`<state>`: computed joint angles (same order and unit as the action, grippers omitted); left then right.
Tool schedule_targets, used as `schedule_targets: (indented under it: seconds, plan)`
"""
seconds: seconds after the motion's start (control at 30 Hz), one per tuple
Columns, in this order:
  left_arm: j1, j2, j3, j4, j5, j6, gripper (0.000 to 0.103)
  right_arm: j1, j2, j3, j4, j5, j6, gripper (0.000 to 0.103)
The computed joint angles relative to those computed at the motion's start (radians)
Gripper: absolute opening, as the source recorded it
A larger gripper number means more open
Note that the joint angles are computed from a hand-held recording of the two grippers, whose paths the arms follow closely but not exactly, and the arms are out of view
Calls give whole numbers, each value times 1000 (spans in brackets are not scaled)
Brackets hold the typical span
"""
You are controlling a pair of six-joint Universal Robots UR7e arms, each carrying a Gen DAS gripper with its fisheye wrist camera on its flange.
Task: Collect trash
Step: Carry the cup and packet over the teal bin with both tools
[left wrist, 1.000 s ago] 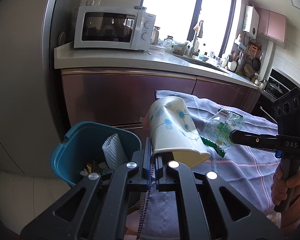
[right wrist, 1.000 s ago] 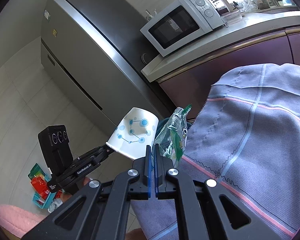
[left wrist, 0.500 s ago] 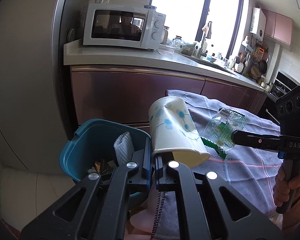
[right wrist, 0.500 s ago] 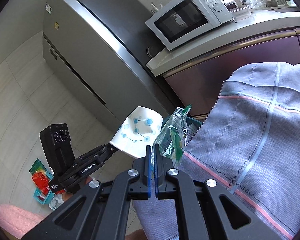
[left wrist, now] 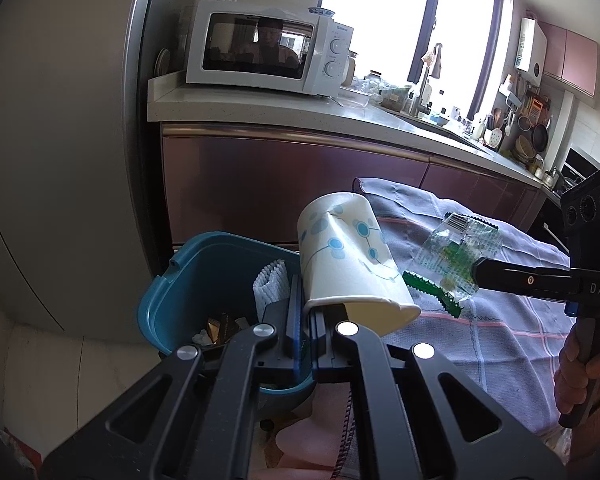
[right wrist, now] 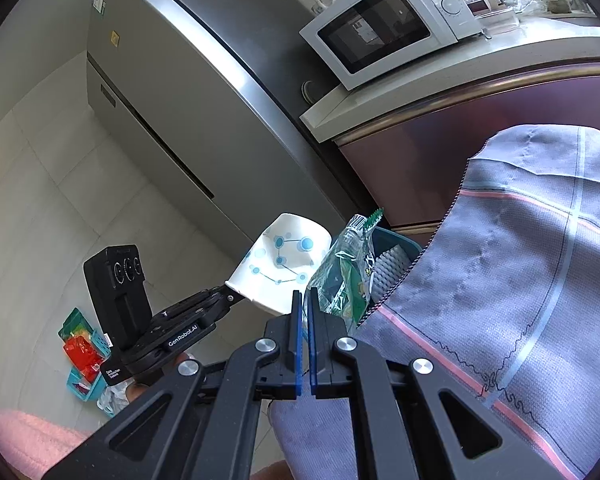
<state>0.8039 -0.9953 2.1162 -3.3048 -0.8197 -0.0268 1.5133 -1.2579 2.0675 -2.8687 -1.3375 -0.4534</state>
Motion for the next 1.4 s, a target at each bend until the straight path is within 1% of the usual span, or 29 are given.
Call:
schedule_targets:
  seconds: [0.57,0.83,1.4]
  plan:
    - [11,-5,13,5,27,-12,4,25,36,-27,18,-17,3,2]
    - [7,-3,9,22,43,-35,4,39,53,-40,21,-29,7,2]
    - [11,4,8,31,55,-63,4,62,84,-63,28,-56,18,2]
